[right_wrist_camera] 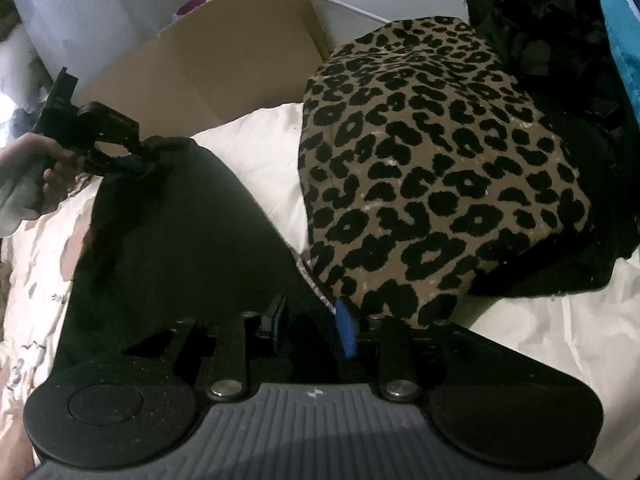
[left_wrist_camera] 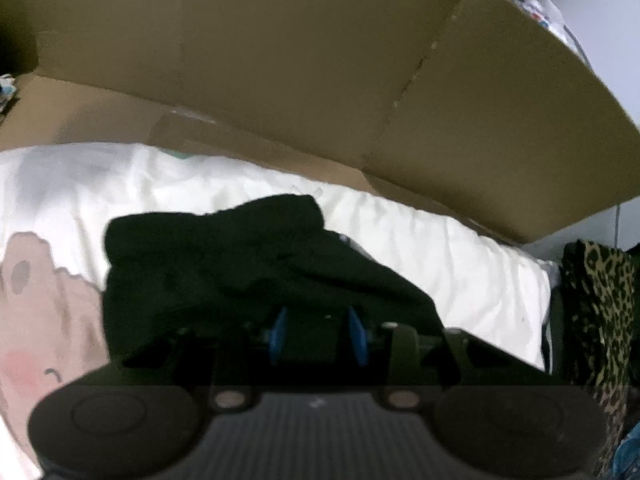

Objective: Fold clothes

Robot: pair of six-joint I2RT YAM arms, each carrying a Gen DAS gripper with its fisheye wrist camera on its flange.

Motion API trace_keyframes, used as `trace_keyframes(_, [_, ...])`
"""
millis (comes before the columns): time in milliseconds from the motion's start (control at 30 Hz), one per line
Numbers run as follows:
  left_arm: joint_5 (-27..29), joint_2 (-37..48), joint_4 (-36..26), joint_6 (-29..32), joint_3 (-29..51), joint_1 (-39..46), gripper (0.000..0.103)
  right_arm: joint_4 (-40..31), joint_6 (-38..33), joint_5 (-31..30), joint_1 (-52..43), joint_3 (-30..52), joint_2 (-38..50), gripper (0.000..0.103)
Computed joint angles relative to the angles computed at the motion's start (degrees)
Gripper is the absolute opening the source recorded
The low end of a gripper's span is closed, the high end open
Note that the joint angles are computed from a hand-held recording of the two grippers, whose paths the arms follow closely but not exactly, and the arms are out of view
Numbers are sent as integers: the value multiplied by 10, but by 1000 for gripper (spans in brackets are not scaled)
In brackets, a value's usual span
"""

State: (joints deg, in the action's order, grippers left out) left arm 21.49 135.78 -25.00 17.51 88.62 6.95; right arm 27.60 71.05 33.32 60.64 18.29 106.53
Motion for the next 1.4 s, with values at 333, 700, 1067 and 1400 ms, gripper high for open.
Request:
trace_keyframes(333, [-41,32,41,-29,6,-34,38,0,-18,-7,9,8,-33,34])
trace_keyframes(700, [-47,5,-17,35,28,-30,37,-26,10,-27,1,38,36,32])
trace_keyframes(1067, [-45,22,2,53,36,-36,36,-75,15,-16,-4,35,7,32])
trace_keyframes(1400, [-64,44,54,57,23,-50,36,-67,15,-23,-11,31,16,32])
